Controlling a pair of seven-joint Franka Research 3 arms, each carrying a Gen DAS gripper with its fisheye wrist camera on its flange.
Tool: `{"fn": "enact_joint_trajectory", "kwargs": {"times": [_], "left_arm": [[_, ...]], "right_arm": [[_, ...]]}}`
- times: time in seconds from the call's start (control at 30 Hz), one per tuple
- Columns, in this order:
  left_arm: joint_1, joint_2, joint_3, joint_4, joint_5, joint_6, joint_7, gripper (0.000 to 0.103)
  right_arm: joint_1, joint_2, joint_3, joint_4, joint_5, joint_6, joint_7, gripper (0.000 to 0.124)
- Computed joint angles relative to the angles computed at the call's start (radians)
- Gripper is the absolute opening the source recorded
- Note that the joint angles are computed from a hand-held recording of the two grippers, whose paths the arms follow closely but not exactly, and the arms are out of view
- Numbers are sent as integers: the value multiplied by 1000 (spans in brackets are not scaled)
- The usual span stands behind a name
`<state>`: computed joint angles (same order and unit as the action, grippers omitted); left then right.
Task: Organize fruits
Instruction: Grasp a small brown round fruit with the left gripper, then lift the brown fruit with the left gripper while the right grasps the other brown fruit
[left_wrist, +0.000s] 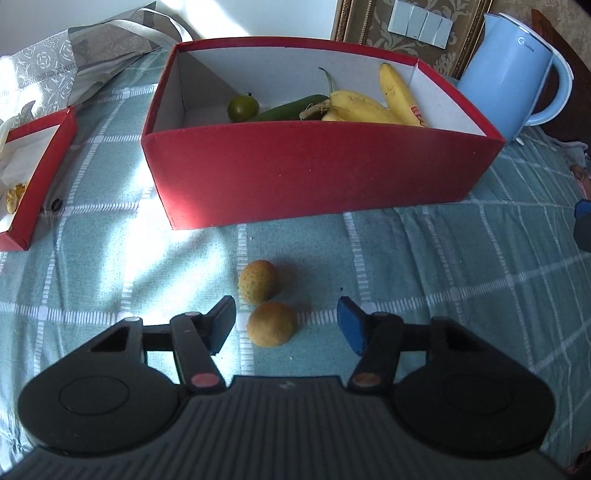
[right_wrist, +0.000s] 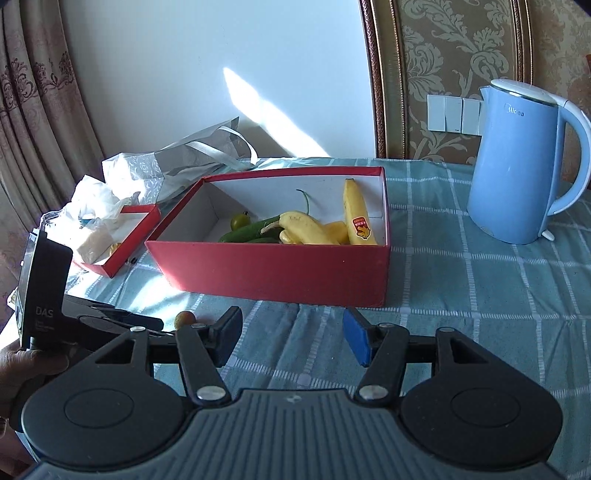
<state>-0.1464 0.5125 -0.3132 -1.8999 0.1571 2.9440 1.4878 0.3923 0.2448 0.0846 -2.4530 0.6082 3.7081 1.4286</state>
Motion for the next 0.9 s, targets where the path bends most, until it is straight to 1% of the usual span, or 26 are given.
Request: {"fn": "enact_joint_trajectory", "kwargs": {"times": [0.03,0.07,0.1,0.13,0.23,0.3,0.4,0.57,0.63,0.73,0.9], "left_arm": [[-19,9,17,17,9,-17,-15,53],[-44,14,42,31,24,-38,-38,49],[-60,18,58,40,36,-50,-56,45],[-68,21,67,44,44,-58,-69,43],[-96,27,99,50,80,-59,-113,37],[-112,28,120,55,105,-64,-148,27],[-84,32,93,64,97,-81,-146,27],[-45,27,55,52,68,-77,-122,27],[-34,19,45,41,56,-67,-111,27],[-31,-1,47,17,58,-45,-104,27],[26,-56,5,-38,14,-7,-56,27]], "right_arm": [[-6,-1,2,-4,-14,-1,9,59],[-11,-2,5,-9,-24,1,17,59],[-14,-3,6,-14,-33,6,25,59],[-18,-4,6,-19,-40,8,32,59],[-26,-9,7,-33,-53,15,52,59],[-34,-12,5,-39,-66,9,66,59],[-35,-11,4,-44,-68,4,75,59],[-37,-8,4,-43,-86,-6,85,59],[-32,-6,1,-37,-84,-10,74,59],[-33,-4,0,-31,-93,-19,72,59],[-28,5,2,-11,-113,-37,50,59]]}}
